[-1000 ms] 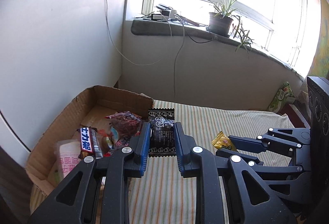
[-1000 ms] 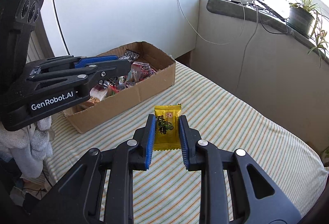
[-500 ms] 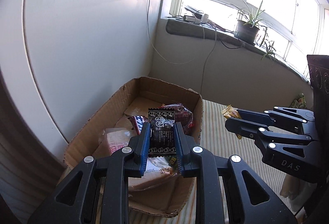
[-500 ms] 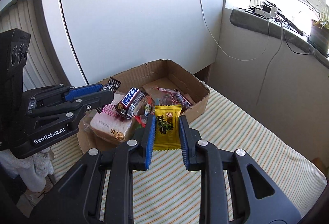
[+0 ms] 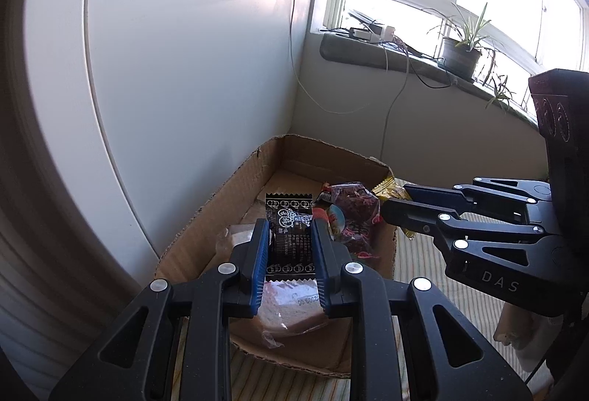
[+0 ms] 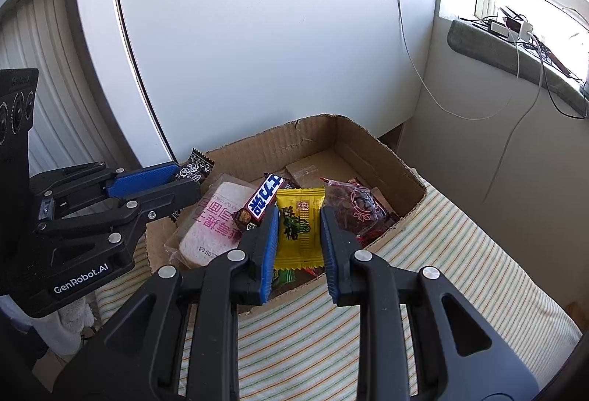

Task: Organize snacks
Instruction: 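Carry the dark candy and yellow candy over the box with both grippers, then open both grippers to release the candies into the box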

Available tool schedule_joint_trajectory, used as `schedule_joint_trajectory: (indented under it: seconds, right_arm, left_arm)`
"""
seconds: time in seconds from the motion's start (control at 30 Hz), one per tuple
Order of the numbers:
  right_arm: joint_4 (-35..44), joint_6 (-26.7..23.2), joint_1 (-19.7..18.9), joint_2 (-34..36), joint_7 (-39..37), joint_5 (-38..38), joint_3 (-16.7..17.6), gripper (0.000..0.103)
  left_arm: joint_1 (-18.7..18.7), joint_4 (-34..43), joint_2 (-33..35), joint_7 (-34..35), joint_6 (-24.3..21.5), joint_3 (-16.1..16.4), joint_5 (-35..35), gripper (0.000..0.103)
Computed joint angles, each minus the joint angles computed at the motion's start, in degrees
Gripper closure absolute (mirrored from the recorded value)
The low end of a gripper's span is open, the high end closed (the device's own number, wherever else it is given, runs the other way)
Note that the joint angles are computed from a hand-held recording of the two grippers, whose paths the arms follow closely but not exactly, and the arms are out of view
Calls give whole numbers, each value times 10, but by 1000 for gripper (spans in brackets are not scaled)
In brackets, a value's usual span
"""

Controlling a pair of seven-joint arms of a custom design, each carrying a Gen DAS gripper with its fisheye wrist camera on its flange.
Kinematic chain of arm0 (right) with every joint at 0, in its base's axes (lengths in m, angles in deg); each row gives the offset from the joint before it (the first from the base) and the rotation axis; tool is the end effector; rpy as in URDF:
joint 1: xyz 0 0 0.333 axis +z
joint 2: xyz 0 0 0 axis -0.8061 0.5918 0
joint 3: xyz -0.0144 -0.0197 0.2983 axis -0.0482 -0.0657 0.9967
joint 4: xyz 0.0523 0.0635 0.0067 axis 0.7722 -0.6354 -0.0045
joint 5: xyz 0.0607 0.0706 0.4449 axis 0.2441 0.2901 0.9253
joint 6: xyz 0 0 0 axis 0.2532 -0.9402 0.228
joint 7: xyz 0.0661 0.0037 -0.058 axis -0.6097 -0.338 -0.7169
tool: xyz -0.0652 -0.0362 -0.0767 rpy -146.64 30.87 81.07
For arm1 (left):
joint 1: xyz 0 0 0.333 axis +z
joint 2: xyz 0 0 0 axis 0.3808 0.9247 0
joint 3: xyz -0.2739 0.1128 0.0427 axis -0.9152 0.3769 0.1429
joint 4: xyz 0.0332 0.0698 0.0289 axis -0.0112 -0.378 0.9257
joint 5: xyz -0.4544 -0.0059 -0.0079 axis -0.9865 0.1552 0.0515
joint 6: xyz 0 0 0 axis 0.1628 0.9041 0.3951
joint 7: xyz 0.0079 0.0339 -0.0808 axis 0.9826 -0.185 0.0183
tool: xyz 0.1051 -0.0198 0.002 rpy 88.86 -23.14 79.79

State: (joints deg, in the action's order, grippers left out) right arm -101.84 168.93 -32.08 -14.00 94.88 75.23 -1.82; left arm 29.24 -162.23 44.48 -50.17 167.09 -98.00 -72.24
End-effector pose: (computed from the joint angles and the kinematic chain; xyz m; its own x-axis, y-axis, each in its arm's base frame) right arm 0.5420 0.1530 0.5253 0.7517 -0.6595 0.0018 -0.4625 -0.5291 -0.7115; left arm 0.4419 -0.2024 0.5016 0.1466 -0.9808 0.1286 -0.5803 -0.1906 -0.7918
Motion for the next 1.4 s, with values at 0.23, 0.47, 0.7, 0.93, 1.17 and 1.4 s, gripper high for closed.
schedule_joint_trajectory:
  seconds: [0.23,0.47,0.7,0.93,1.17,1.4]
  right_arm:
    - [16,-9,-6,17,0,1,3,80]
    - [20,-12,-11,23,1,-1,9,80]
    - [20,-3,-12,25,2,-3,12,79]
    - [23,-3,-13,29,8,-7,12,78]
    - [25,0,-16,33,16,-11,14,69]
    - [13,30,-13,21,16,-14,12,40]
  left_arm:
    - [0,0,0,0,-2,1,2,82]
    - [1,4,2,-1,-5,0,5,82]
    - [4,7,3,-9,-14,-1,11,81]
    - [4,9,5,-13,-16,0,18,81]
    - [8,10,1,-22,-23,-3,28,72]
    - [16,9,-7,-39,-29,-9,41,48]
